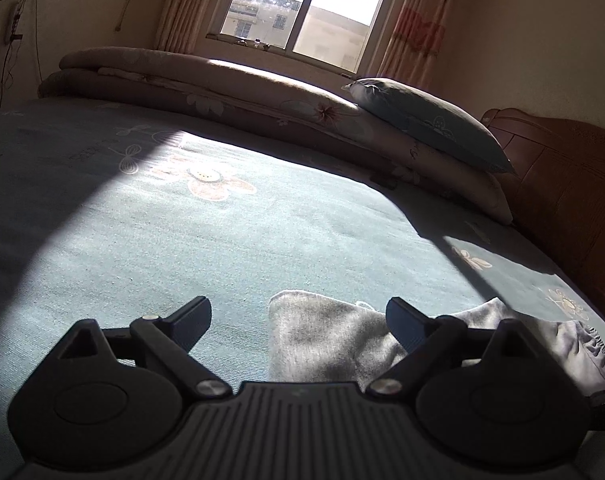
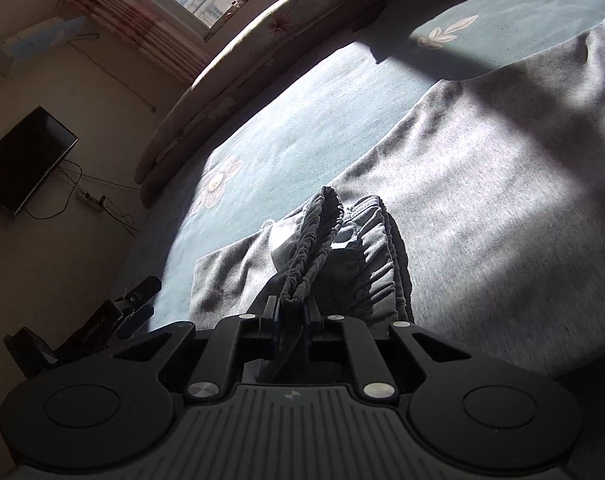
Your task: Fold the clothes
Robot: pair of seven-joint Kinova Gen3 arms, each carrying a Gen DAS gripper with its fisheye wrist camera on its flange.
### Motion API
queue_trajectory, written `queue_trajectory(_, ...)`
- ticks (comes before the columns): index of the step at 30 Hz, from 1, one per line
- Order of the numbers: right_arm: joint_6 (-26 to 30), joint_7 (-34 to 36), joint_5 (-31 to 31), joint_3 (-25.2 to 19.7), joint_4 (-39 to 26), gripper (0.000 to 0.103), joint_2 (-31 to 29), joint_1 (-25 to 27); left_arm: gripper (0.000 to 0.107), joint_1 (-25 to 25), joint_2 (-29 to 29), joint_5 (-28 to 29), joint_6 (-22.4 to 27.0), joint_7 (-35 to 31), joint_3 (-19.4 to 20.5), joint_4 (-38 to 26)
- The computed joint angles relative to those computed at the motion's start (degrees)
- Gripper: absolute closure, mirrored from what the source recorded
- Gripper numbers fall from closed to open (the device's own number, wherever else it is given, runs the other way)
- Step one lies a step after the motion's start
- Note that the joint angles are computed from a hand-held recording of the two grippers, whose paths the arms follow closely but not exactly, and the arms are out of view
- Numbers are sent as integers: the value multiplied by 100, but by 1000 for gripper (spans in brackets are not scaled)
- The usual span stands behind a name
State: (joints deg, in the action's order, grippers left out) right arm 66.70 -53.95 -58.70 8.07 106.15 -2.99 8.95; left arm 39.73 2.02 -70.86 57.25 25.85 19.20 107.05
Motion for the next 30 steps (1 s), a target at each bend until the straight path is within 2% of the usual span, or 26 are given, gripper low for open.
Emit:
queue_trajectory(3, -91, -263, 324, -47, 26, 90, 85, -15, 13, -5, 38, 31, -1, -118, -14, -50)
queue_trajectory(9, 9, -147, 450, 0, -100, 83, -41, 87, 14, -6, 87, 5, -121, -318, -73, -112)
queue_trajectory(12, -111, -156, 595, 27, -341, 77, -70, 55, 14, -69, 1, 35, -703, -537, -200, -68)
queue_trajectory(16, -145, -234, 811, -41, -871, 77, 160, -28, 13, -384, -16, 583, -1589, -1436, -212, -162)
queue_trajectory(19, -67, -119, 877, -192, -1409, 75, 437, -101, 13, -811, 194, 1273, -1589, -2135, 109, -383)
queue_trajectory(21, -21, -82, 911, -360, -1799, 69, 653, -172, 13, -921, 258, 1735, -1612, -2445, 78, -441)
queue_trajectory(23, 125, -106, 1014, -779, -2303, 68, 945, -47, 13, -651, 141, 1915, -1944, -2510, -363, -296)
queue_trajectory(25, 386, -47, 1017, -939, -2834, 68, 1321, -209, 13, -553, -14, 1920, -2342, -2511, -584, -99)
queue_trajectory(26, 578, 2, 965, -910, -3100, 68, 1525, -354, 13, -650, -97, 1896, -2575, -2507, -539, 15)
queue_trajectory(28, 914, -68, 933, -1165, -3631, 67, 1941, -416, 13, -779, -258, 1969, -3017, -2635, -520, 200)
queue_trajectory(30, 1181, -265, 861, -1456, -4161, 61, 2406, -522, 12, -956, -228, 2363, -3156, -3072, -446, 223)
